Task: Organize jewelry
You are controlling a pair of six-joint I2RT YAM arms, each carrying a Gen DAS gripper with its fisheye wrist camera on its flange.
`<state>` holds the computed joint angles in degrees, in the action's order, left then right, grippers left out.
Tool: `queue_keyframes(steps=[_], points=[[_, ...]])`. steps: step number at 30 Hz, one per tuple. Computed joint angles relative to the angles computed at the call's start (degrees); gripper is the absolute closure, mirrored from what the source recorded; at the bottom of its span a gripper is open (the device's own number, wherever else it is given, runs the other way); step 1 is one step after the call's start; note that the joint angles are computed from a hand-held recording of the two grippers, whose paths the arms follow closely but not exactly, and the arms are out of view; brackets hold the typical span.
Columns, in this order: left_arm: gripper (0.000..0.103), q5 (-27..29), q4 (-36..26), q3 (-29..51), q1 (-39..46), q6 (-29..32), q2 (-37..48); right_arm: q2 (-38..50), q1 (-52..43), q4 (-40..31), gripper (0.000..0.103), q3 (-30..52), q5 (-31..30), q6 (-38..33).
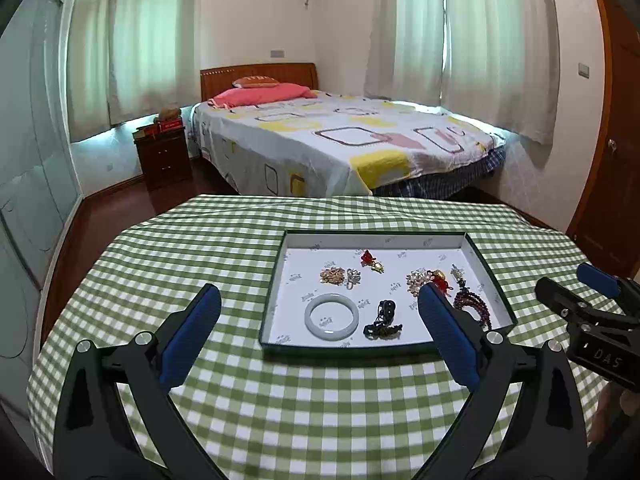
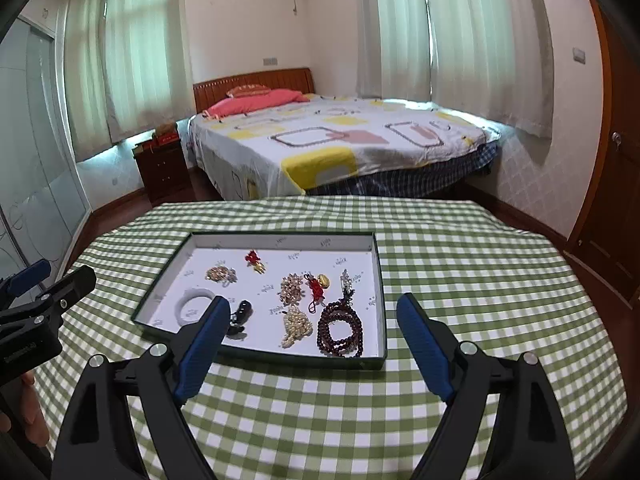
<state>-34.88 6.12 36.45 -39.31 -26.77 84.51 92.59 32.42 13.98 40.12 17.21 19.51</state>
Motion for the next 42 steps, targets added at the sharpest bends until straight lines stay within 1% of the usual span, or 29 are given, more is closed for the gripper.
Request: queue_keyframes(steps=[6,12,18,21,25,31,35,42], points=[[0.005,-5.17,-6.90,-3.00,-5.08,-3.22,-9.61,-9.57,3.93,-2.70,0.019,-4.34,3.74,1.27],[0.004,-11.04,-14.99,-4.19,-11.18,-7.61,-17.33,-16.24,8.23,-6.18,0.018,-6.92,7.23,2.42],[0.004,-15.25,-23.04,-4.09,-15.97,-12.63,-22.66,-21.96,11.87,-9.34,0.018,-9.13,11.11,3.69],[0.004,-17.54,-25.99,-3.88,-18.26,-14.79,-24.73,-24.44,13.01,-10.45,0.018,-10.09,12.21,4.15],[0.004,-20.53,-28.70,-2.98,-20.62,-16.07,-25.34,-26.53,13.96,-11.45,0.018,-10.64,13.20,4.14],[0.004,-22.74,-31.83,-2.07,-23.07,-18.10,-26.05,-28.41,15.15,-12.48,0.018,-11.01,14.77,4.34],[0.004,-23.61,-33.16,-1.93,-23.97,-19.12,-26.53,-28.85,15.25,-11.98,0.018,-11.35,15.32,4.01],[0.004,-23.39,-32.88,-2.15,-24.02,-18.84,-26.57,-28.98,15.55,-11.98,0.018,-11.50,15.68,4.23]])
